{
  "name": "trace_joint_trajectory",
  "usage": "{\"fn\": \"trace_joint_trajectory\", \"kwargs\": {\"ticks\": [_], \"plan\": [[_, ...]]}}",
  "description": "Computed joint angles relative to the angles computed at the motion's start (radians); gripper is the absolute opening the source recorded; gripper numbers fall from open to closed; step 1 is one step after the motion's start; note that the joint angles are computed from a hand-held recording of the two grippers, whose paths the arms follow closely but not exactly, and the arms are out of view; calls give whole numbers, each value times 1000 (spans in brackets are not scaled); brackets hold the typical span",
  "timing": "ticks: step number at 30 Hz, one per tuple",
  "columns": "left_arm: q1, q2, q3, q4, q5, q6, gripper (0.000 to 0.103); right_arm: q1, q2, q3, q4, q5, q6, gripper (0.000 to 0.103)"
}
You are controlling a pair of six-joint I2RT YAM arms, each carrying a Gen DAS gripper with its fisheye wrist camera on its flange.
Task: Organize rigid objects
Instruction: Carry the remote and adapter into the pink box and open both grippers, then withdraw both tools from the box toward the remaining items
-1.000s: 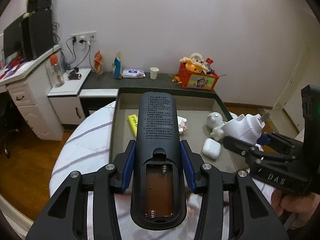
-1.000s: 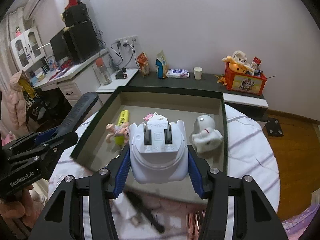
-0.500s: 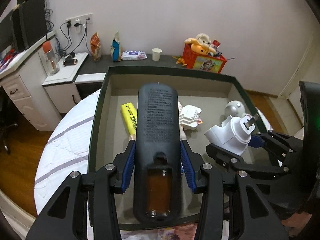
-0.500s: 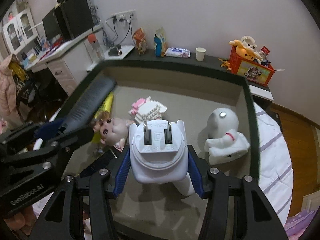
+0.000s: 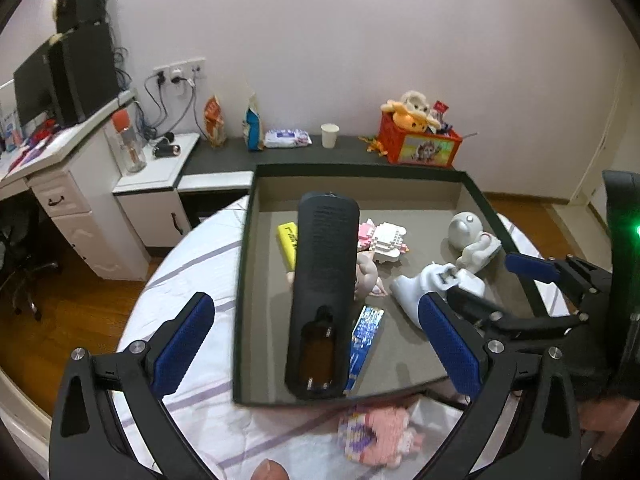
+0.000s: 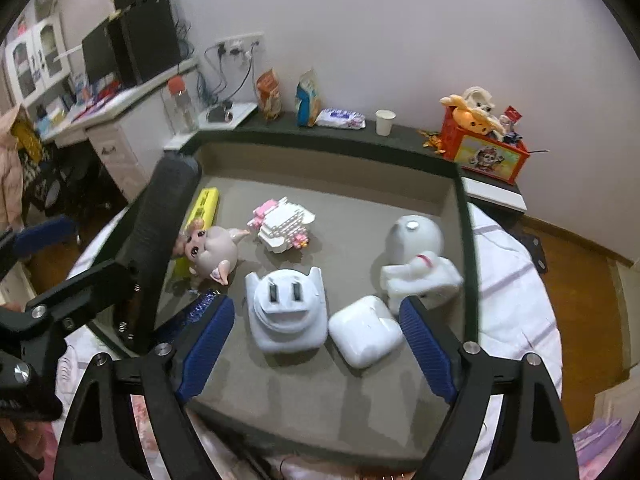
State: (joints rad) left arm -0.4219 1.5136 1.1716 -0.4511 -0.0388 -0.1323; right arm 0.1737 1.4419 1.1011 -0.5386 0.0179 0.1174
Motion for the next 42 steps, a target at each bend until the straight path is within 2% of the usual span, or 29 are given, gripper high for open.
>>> {"fn": "trace_joint_trajectory", "kwargs": {"ticks": [7, 12, 13, 14, 19, 31, 35, 42], "plan": [[10, -201, -126, -21, -27, -35, 103, 8, -174, -66, -42, -18, 68, 87], [9, -357, -203, -78, -26, -56, 103, 40, -322, -133, -74, -20, 127, 87], [3, -386, -215, -101, -28, -57, 103, 51, -348, -146, -79, -19, 141, 89], [-1, -411, -227, -114, -31, -58, 103, 65, -381, -163, -84, -15, 157, 102], [-44, -508, -285, -164, -69, -76, 103, 108, -536, -224, -140, -15, 203, 103], [-220, -740, -429, -310, -190, -205, 103, 300, -851, -361, -352, 157, 360, 103], [-261, -799, -461, -343, -164, -259, 103, 419, -905, -381, -415, 245, 444, 103], [-349, -844, -501, -384, -178, -332, 103, 556, -950, -406, -479, 325, 553, 103]]}}
